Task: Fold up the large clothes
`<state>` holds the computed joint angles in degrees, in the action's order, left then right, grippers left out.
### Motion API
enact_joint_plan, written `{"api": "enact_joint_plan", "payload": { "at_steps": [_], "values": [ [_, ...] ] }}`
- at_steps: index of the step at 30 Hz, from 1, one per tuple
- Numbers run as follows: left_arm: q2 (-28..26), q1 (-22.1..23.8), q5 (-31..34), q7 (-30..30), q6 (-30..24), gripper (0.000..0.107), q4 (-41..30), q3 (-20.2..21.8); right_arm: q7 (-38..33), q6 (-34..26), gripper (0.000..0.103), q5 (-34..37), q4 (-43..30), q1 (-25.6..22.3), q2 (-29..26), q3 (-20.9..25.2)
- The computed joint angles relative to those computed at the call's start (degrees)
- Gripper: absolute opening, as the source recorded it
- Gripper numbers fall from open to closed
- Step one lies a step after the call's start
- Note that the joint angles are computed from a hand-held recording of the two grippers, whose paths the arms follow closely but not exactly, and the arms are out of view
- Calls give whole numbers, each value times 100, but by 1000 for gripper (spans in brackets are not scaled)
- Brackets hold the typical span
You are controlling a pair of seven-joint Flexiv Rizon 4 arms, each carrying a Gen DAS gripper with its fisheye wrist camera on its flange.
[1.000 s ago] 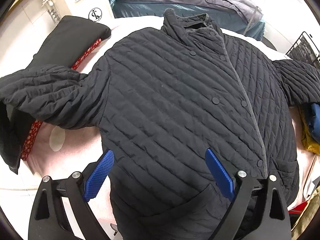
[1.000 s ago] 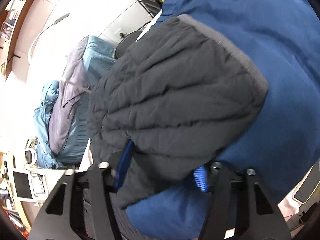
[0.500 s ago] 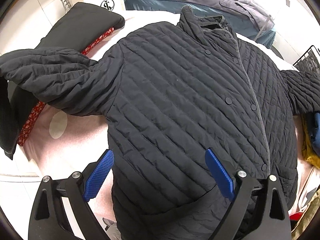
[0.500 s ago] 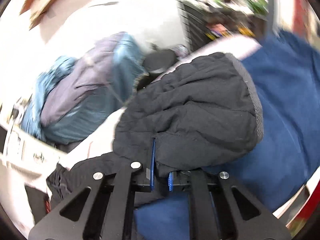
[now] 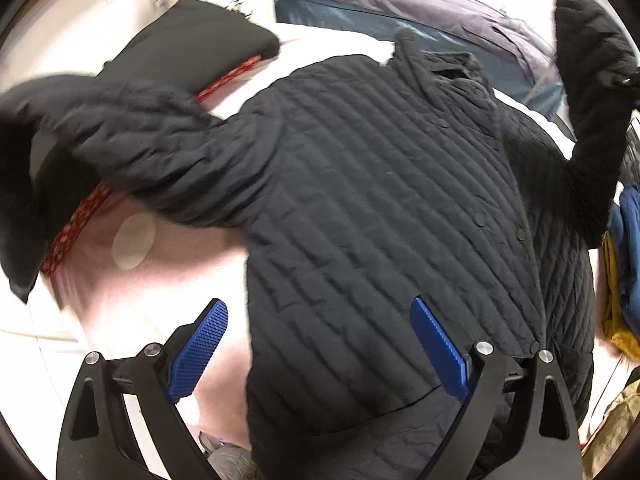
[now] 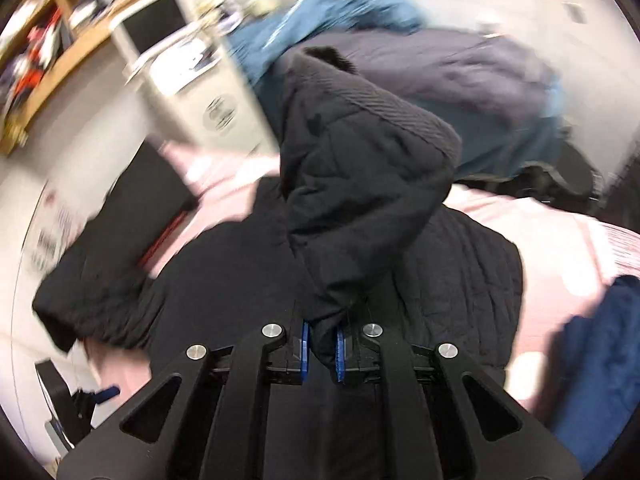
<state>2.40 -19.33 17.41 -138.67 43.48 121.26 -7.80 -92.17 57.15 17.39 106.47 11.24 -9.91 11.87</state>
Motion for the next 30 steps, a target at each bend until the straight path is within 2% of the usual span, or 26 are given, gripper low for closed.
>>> {"api": "enact_joint_plan", "payload": {
  "at_steps": [4,7,9,11,12,13,15,18,21,24,30],
  "values": [
    [189,60,-210,-82,52,91,318,96,148,-265,10,-437,-13,372,-372,139],
    [287,119,-335,-122,94,91,502,110,549,-307,11,-1019,72,670,-698,94],
    [296,162,-386,-98,90,90,538,99,672,-581,16,-1193,67,730,-836,122],
    [282,190,-403,-75,127,91,554,82,716,-1014,40,-1360,-8,790,-960,156],
    [257,201,-416,-45,136,91,539,74,740,-1035,65,-1482,137,831,-912,163],
    [221,212,-419,-3,144,91,511,67,747,-916,74,-1593,287,867,-865,167],
    [148,219,-409,83,181,91,452,57,552,-591,77,-1665,581,872,-711,258],
    [-23,207,-392,199,224,94,284,36,229,-496,79,-1691,795,844,-491,329],
    [-223,167,-321,357,269,94,54,27,270,-314,79,-1568,954,758,-289,261],
    [-404,95,-112,407,275,94,-253,26,727,-245,79,-1446,1023,606,-153,63],
    [-805,-51,142,819,425,93,-865,73,2341,-117,79,-1973,1332,190,-136,-517]
  ]
}}
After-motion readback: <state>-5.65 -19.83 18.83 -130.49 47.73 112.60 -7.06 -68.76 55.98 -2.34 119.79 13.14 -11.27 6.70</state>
